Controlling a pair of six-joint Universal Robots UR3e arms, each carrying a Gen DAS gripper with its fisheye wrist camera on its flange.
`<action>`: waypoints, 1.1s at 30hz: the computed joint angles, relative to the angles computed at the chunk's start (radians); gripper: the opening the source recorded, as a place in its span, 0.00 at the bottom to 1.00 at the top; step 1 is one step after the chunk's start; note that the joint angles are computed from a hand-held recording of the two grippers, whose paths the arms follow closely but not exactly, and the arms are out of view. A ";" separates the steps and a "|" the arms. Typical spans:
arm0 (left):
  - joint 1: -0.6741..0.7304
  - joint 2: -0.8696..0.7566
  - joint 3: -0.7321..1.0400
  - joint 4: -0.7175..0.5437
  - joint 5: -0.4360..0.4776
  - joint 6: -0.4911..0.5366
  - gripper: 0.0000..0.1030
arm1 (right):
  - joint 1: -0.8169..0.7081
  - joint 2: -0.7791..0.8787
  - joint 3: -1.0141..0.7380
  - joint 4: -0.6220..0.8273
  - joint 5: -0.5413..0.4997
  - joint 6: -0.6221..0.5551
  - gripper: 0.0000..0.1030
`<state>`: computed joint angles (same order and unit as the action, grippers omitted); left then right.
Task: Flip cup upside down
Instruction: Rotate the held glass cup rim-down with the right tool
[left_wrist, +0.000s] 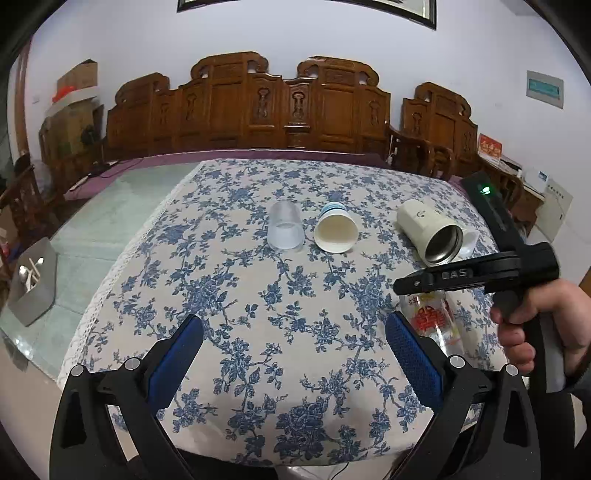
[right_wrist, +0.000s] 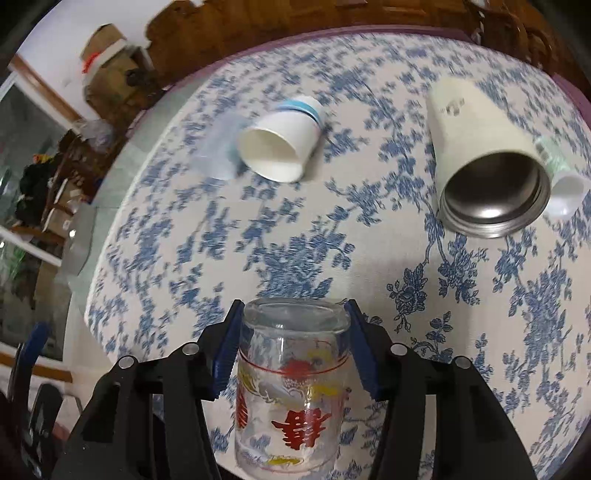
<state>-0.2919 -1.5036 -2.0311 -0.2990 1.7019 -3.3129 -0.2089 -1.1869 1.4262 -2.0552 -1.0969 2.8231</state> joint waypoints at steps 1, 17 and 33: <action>-0.002 0.000 0.003 -0.002 0.002 0.000 0.92 | -0.009 -0.025 0.019 0.000 0.006 -0.020 0.55; -0.033 -0.012 0.035 -0.017 0.028 0.004 0.92 | -0.041 -0.228 0.291 -0.326 -0.028 -0.164 0.55; -0.046 -0.023 0.058 -0.033 0.047 0.007 0.92 | 0.026 -0.143 0.291 -0.490 -0.099 -0.145 0.55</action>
